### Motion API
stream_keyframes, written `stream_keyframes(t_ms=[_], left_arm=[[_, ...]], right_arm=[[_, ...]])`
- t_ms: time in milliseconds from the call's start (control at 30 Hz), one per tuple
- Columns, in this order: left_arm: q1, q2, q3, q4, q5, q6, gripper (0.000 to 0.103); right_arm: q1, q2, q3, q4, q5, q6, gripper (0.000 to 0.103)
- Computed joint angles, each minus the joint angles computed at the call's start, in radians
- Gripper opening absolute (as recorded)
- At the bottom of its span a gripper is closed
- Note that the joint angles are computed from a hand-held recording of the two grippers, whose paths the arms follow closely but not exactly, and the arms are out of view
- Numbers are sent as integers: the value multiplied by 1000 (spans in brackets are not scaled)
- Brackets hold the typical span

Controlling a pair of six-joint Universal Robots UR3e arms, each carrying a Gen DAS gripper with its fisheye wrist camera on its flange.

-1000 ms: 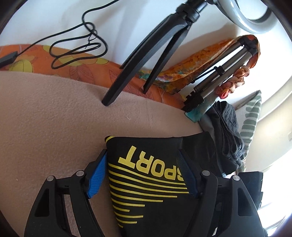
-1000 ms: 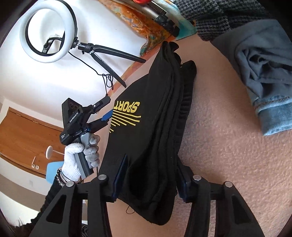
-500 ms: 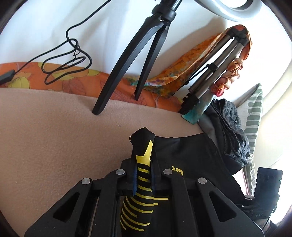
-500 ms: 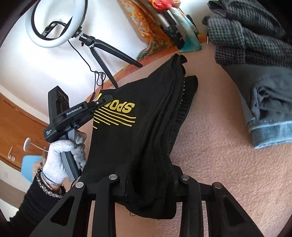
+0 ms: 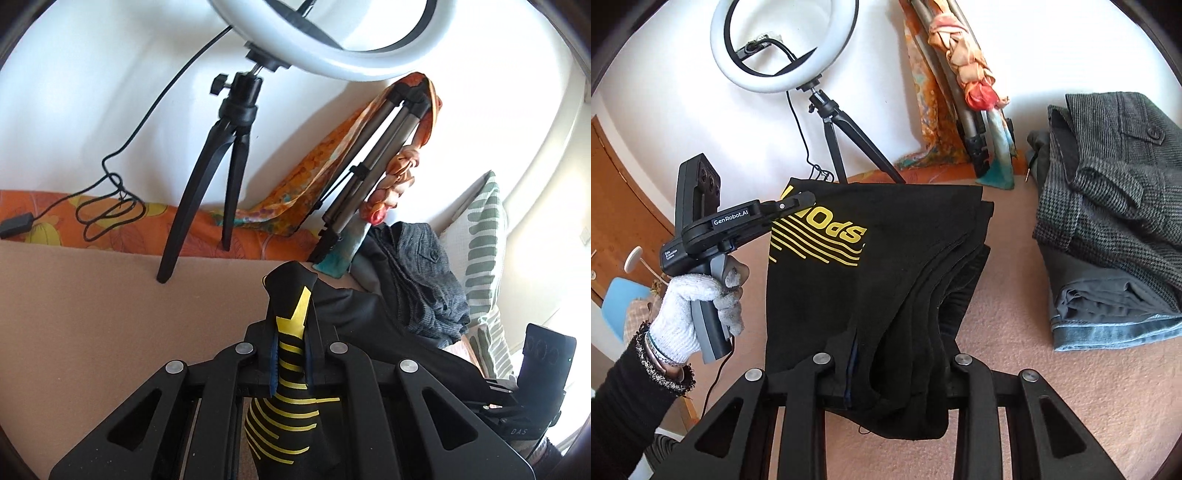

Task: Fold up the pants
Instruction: 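Lift the folded shorts with both tools and carry them onto the clothes stack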

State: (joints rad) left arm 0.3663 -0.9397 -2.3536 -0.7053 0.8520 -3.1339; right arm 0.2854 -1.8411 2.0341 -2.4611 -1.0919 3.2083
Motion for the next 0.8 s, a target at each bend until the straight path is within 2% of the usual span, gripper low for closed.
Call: stream_keyframes(t_ms=[167,233,433,633,800], left_arm=[[-146,-91,142,73,90,-88,8],[-179,-113,191,77,98,-111,8],[-352,-286,408,149,187,-205,8],[-530,-531,693,207,286,-276,8],[-651,-767,977,205,346,-298,8]], right_arm=[[-47,-104,-11,69,32,-27,29],[-65,-148,-28,116,33,-48,29],[-248,-324,-88,351,124,-192,29],[-555,-464,-217,707,265,-454,29],[-862,-511,-355,1066,381,-760,29]])
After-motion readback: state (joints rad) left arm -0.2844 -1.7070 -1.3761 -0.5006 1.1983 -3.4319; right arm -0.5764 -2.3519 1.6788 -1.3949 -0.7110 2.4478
